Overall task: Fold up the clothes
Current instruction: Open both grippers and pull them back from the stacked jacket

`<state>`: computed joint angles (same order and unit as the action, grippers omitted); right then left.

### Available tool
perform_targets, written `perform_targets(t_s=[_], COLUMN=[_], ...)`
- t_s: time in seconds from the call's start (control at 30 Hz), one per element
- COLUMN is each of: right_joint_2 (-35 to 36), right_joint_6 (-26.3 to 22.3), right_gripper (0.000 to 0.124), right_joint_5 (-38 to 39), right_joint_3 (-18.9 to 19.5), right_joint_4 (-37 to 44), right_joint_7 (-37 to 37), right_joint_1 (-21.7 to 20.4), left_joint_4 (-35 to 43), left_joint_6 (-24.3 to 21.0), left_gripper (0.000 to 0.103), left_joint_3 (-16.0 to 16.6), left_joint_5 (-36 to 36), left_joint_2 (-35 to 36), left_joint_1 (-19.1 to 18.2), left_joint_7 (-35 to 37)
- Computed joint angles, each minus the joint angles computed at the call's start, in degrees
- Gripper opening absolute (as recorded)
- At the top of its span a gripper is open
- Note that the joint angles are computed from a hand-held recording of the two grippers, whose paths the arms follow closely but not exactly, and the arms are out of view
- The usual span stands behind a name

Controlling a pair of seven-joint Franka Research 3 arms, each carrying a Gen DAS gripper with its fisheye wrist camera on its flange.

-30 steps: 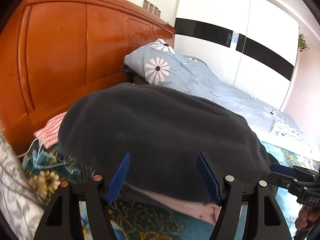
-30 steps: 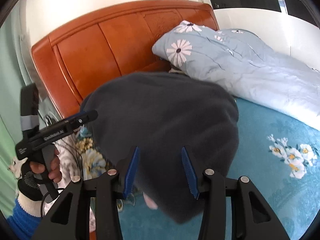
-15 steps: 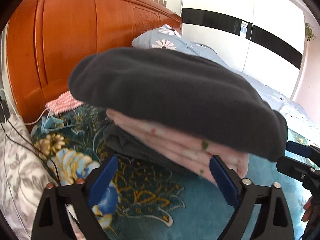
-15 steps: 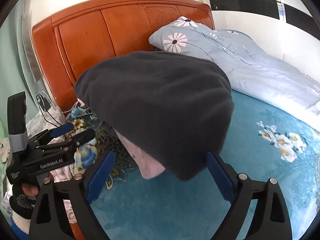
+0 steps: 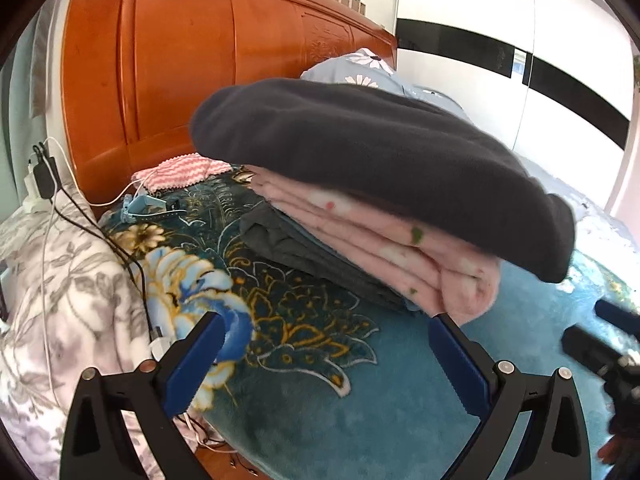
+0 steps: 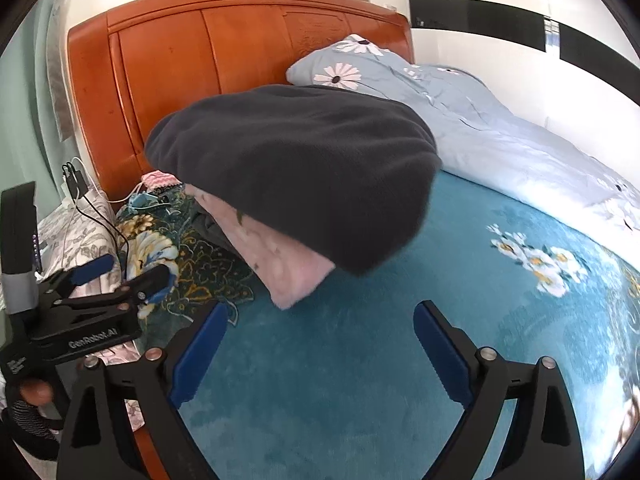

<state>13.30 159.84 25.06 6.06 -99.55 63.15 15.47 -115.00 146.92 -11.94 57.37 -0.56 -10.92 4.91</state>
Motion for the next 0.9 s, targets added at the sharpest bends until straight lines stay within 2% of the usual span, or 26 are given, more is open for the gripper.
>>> perform_targets(t_s=[0.1, 0.3, 0.47, 0.67, 0.9], right_joint_2=[-2.1, -6.4, -9.6, -11.7, -11.9], right_joint_6=[1.1, 3.0, 4.9, 5.7, 5.3], right_gripper=[0.095, 0.095, 0.095, 0.095, 0.095], right_joint_5=[0.3, -4.3, -5.1, -6.0, -8.0], right_joint_3=[-0.1, -1.3, -1.4, -1.3, -1.3], right_joint_4=[-3.3, -9.1, -12.5, -14.0, -14.4], right_joint_7=[0.8, 4.6, 6.1, 6.0, 7.2], right_joint_1=[0.2, 1.6, 1.6, 1.7, 1.9], left_joint_4=[-1.5, -1.1, -1.6, 0.0, 0.6], left_joint_6=[1.3, -4.0, -5.1, -8.9, -9.9], left_gripper=[0.103, 0.103, 0.103, 0.103, 0.103], left_joint_3=[-0.3, -1.9, -2.7, -3.8, -3.7], left_joint_5=[0.9, 1.0, 0.6, 0.5, 0.4], left_joint_2=[-1.9, -3.2, -4.7, -4.0, -3.4], left_joint_1=[0.0, -0.8, -1.2, -2.3, -3.2], left_joint_7=[-1.5, -0.3, -0.7, 1.6, 2.2])
